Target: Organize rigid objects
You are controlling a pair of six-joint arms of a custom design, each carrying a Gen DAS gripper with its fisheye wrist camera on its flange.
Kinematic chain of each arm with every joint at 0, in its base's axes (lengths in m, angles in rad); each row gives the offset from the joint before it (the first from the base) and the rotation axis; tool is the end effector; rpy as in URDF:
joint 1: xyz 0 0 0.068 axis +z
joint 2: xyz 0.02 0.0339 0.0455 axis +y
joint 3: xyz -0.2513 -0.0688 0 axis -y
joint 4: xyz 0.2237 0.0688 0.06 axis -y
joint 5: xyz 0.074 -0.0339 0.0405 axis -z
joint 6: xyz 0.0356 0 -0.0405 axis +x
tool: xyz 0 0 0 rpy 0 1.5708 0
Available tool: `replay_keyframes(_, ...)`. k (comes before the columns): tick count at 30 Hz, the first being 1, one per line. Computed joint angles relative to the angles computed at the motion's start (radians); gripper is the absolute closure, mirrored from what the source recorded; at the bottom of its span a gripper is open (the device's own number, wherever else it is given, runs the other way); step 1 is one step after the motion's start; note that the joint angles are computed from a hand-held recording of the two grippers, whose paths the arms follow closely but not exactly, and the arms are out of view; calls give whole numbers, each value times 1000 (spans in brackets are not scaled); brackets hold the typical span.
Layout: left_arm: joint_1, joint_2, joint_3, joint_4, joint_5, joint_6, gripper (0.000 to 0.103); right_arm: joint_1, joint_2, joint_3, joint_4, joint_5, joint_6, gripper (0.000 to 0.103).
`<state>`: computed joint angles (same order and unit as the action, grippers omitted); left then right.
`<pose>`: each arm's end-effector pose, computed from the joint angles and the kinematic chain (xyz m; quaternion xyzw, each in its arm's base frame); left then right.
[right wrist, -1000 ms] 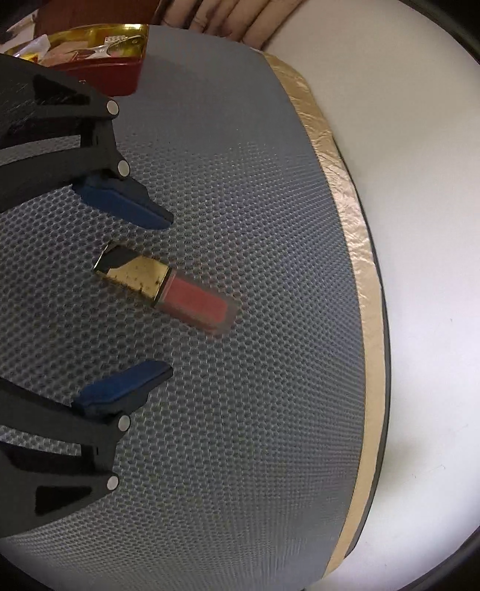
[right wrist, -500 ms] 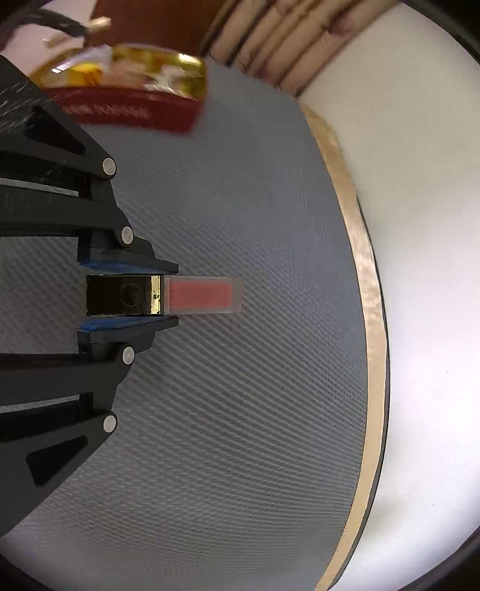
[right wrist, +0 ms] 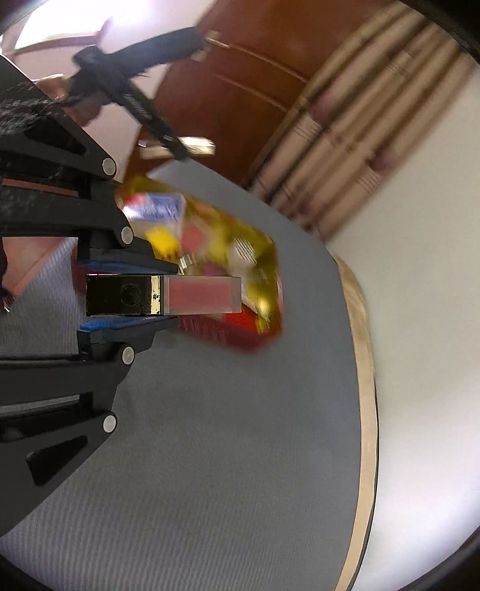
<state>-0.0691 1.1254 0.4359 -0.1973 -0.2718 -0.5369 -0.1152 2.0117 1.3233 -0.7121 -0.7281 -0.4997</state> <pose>0.1911 -0.0036 0.1603 -0.2605 0.8975 0.0227 0.3552 0.3555 -0.0173 0.1459 -0.2076 0.9081 0.3141 0.1831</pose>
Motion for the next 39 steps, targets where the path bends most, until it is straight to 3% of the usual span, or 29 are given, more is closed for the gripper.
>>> replay_keyframes(3, 97, 120, 72, 32, 105, 130, 73, 58, -13, -38, 19, 4, 21, 84)
replay_keyframes(7, 134, 357, 209, 80, 216, 220, 73, 128, -5, -78, 86, 33, 58, 84)
replay_keyframes(10, 103, 486, 278, 116, 179, 277, 73, 139, 0, -115, 122, 46, 66, 84)
replay_keyframes(14, 97, 630, 357, 150, 229, 311, 73, 171, 0, -151, 198, 91, 86, 84)
replay_keyframes(20, 112, 729, 411, 181, 288, 328, 73, 197, 44, -143, 238, 114, 125, 84)
replay_keyframes(23, 106, 761, 423, 203, 266, 351, 73, 202, 48, -149, 246, 119, 124, 84)
replay_keyframes(27, 82, 747, 426, 199, 239, 371, 65, 222, 49, -160, 266, 133, 143, 83)
replay_keyframes(33, 64, 557, 286, 271, 194, 306, 62, 222, 3, -208, 335, 131, 161, 76)
replay_keyframes(36, -1, 416, 188, 293, 66, 230, 59, 224, -75, -278, 408, 136, 160, 62)
replay_keyframes(38, -48, 319, 127, 289, -7, 184, 59, 236, -159, -356, 489, 170, 170, 45)
replay_keyframes(39, -83, 263, 92, 283, -53, 154, 59, 241, -207, -401, 535, 184, 174, 41)
